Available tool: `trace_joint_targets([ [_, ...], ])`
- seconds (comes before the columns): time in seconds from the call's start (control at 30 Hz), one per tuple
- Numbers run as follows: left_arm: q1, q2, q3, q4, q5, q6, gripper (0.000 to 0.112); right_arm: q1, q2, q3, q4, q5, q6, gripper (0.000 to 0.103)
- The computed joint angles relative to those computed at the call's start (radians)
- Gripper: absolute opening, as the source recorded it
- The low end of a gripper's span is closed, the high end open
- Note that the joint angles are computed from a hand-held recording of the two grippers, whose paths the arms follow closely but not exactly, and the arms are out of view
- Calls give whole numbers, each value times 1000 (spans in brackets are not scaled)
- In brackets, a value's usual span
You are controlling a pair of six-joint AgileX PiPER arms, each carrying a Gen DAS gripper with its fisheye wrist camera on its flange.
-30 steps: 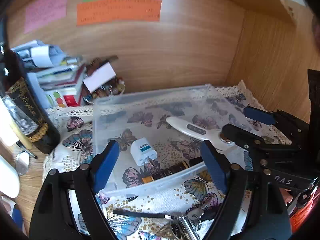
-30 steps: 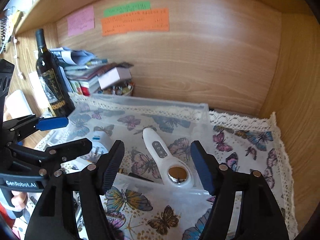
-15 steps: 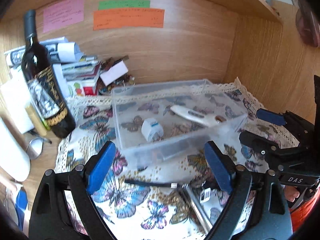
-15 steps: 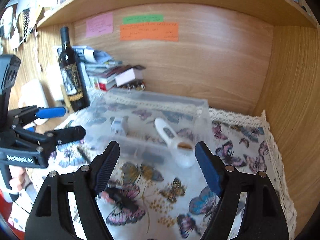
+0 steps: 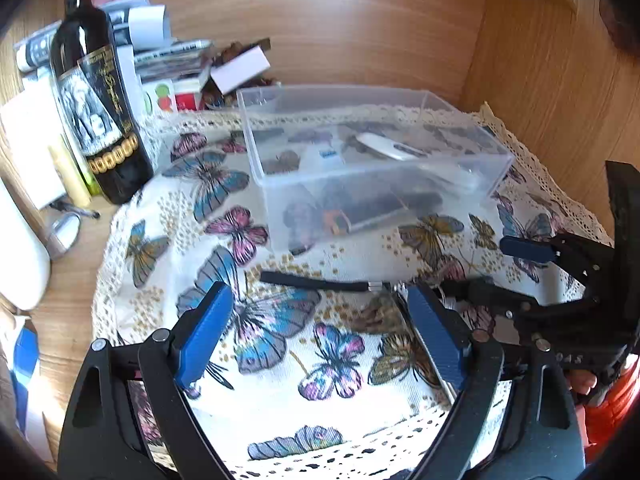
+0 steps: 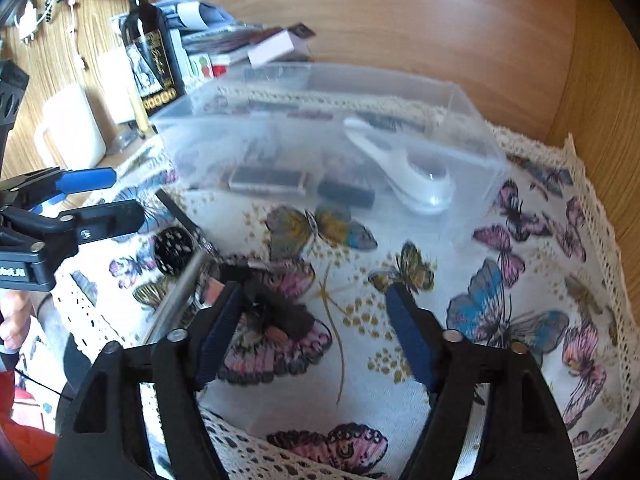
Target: Organize rigid objects
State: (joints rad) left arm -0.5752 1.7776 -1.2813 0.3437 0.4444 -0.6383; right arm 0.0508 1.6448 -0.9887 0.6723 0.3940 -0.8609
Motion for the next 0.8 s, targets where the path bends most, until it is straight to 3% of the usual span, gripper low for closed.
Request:
trace_joint_targets([
  [0.1,13,13,4,-130,-14,113,83,-28,19,-13,46,43,-41,56],
  [0.27,3,50,-22,-186,3,163,73,-24,38,-28,39,40,-19,42],
  [0.43,7,86,-60,-264,22,227,62,-27,48,-44,47,44,-23,39],
  [0.53,4,99,-78,-276,20,239,46,-32,58,-64,74,64,-41,39],
  [0.6,6,108,-90,-317,24,284,27,-33,66,-81,74,75,-43,39],
  [0.73,-5,108,-86,-259,13,239,24,-16,82,-107,55,64,-20,39],
  [0.8,-10,101,-79,-220,9,204,22,-18,95,-119,86,83,-46,29],
])
